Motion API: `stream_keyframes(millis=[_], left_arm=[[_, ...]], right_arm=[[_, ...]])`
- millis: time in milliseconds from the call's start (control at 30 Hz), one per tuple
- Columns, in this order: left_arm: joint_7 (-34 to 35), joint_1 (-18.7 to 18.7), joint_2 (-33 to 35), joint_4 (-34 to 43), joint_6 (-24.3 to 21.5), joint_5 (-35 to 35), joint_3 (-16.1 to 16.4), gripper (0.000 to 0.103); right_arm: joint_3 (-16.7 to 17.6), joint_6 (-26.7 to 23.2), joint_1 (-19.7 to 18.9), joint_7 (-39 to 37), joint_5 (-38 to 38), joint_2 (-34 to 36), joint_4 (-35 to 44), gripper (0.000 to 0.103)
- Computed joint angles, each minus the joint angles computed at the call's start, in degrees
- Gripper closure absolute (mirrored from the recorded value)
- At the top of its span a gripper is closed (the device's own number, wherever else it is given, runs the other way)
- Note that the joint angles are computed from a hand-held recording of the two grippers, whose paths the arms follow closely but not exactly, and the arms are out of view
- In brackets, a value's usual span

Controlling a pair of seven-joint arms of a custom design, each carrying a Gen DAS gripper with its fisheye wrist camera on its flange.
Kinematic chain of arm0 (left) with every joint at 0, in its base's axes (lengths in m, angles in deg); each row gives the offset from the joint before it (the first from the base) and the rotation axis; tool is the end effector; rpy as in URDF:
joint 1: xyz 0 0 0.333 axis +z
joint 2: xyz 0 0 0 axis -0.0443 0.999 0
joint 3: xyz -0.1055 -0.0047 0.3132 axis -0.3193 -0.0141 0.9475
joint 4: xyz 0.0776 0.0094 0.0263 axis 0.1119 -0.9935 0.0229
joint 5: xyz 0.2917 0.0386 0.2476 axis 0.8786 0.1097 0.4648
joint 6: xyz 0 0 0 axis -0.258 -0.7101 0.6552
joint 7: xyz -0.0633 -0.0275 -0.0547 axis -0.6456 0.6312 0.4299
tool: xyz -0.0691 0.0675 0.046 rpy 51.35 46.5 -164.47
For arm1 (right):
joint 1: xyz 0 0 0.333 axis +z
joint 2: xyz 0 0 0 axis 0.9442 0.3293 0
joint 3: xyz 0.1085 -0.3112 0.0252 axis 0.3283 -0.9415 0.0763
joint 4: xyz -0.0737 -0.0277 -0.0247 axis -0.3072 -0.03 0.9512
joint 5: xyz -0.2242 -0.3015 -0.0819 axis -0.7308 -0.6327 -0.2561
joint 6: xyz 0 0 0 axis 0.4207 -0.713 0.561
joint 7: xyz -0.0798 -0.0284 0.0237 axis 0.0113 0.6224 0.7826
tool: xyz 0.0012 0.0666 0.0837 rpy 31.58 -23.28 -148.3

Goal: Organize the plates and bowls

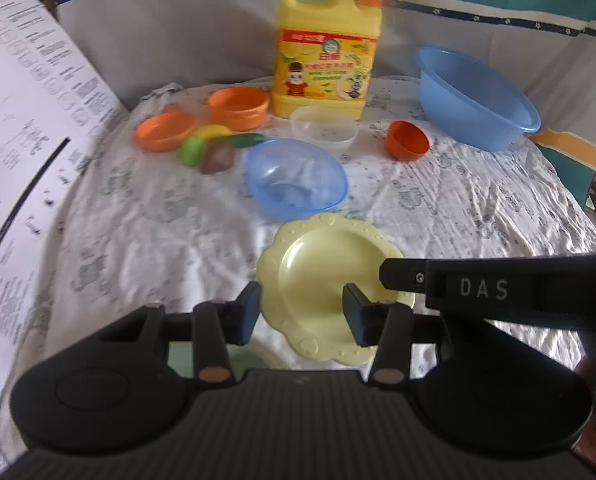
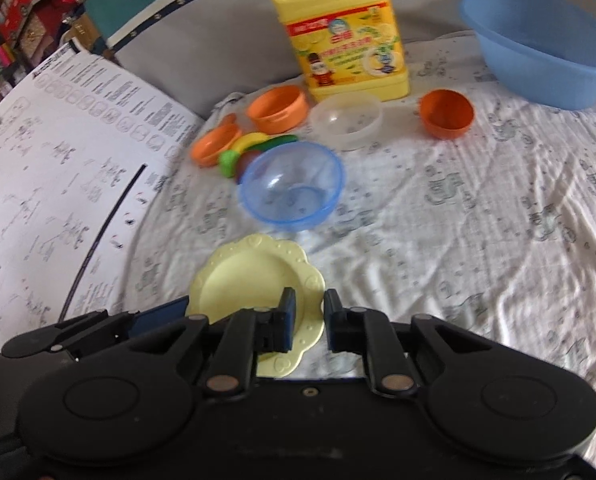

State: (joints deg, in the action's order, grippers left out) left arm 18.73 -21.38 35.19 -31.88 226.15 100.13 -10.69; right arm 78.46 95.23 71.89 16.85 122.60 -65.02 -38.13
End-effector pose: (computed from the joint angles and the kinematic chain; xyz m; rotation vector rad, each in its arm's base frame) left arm 0.5621 -0.2899 0.3827 -2.0153 1.6189 -0.6288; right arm 0.6474 0.0588 0.3623 -1.9649 1.3767 -0.0645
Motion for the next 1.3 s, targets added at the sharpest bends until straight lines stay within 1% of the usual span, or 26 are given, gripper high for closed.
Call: stream_keyframes(millis=[133, 267, 500, 767, 933, 1300], left_arm=[[-2.86, 0.89, -5.14, -6.25, 0.86, 1.22, -0.06, 0.059], [-4.47, 2.71, -9.23, -11.47, 0.97, 1.33, -1.26, 0.059], [-6.64, 5.41, -14.28, -19.00, 2.18, 0.30, -3.40, 0.059], [-6.86, 7.19, -14.78, -22.36, 4.31, -1.61, -4.19, 0.059], [-6.50, 7.58, -14.29, -22.79, 5.51, -1.87, -3.99, 0.059], [-5.20, 7.89, -12.99, -22.91, 6.94, -3.60, -3.37, 0.059]], right_arm=[[0.34, -1.78, 0.70, -0.34, 0.08, -2.32, -2.60, 0.088], [0.11, -3.51, 1.97, -0.79, -0.41, -4.00, -4.75, 0.088], [-0.60, -4.57, 4.56, -0.60, -2.70, -5.96, -8.51, 0.088], [-0.86, -4.19, 6.25, 1.17, -6.33, -5.79, -10.00, 0.088], [-0.64, -3.29, 6.87, 2.85, -7.89, -4.97, -9.75, 0.088], [-0.04, -3.37, 6.91, 5.07, -10.21, -2.72, -8.02, 0.087]])
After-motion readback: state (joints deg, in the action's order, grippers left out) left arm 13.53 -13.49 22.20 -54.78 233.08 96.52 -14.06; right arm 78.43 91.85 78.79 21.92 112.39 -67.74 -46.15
